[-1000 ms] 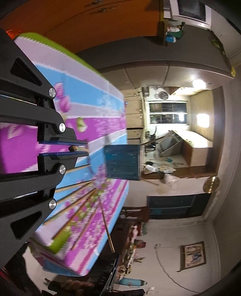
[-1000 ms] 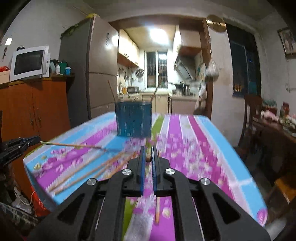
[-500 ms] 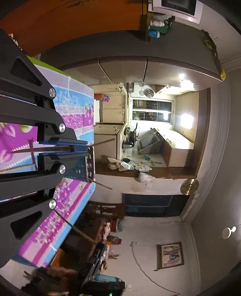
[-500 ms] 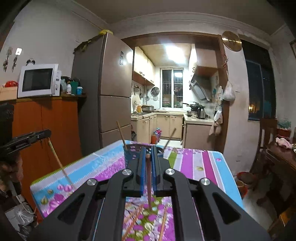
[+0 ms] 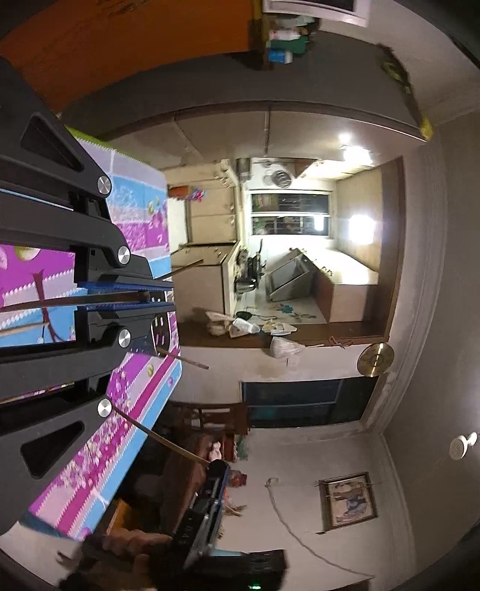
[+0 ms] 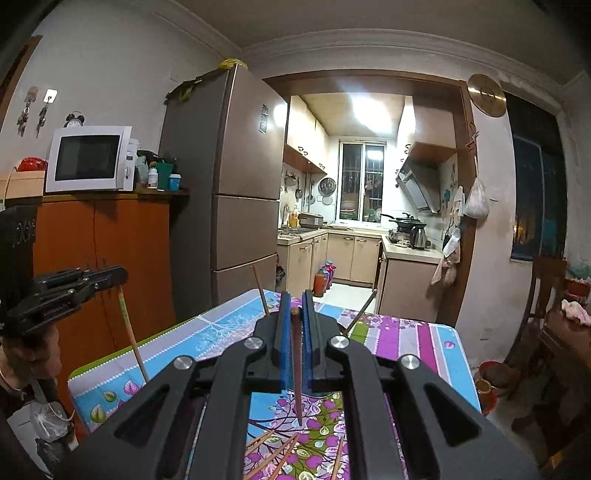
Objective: Organize utensils
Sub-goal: 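Lift the chopstick in the right gripper over the blue holder while the left gripper carries its own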
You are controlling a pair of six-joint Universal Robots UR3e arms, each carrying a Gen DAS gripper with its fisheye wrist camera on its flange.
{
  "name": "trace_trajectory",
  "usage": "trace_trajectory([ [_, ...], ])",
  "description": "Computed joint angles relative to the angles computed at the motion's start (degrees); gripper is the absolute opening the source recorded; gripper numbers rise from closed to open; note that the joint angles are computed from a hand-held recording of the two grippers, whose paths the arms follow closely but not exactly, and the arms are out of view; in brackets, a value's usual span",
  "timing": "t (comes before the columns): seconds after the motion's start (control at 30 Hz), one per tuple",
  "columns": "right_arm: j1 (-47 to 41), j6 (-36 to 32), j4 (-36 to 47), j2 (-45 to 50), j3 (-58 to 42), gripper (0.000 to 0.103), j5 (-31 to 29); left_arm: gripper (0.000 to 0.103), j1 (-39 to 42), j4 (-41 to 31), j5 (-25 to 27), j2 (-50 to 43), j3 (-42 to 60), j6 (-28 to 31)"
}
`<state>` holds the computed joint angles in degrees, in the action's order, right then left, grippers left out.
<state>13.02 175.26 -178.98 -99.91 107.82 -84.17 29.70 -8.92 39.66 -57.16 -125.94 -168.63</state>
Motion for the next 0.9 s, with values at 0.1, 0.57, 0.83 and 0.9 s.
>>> trace_trajectory([
  [0.1, -0.48, -0.26, 1.07, 0.29, -1.06, 0.005, 0.6, 0.007, -5.22, 5.69, 6.21, -3.18, 0.06, -0.28],
  [0.57, -3.08, -0.04, 7.62, 6.33, -15.45, 0.005, 3.43, 0.007, -18.42, 23.55, 19.1, -16.05, 6.61, 1.41],
  [0.83, -4.47, 4.7, 15.79, 22.63, -45.32, 0.005, 1.51, 0.007, -24.78, 9.95, 21.46, -41.43, 53.58, -11.53],
  [0.9, -5.06, 5.93, 18.49, 27.42, -53.29, 0.005, 1.44, 0.007, -28.5, 7.67, 26.54, -49.26, 65.58, -11.92],
])
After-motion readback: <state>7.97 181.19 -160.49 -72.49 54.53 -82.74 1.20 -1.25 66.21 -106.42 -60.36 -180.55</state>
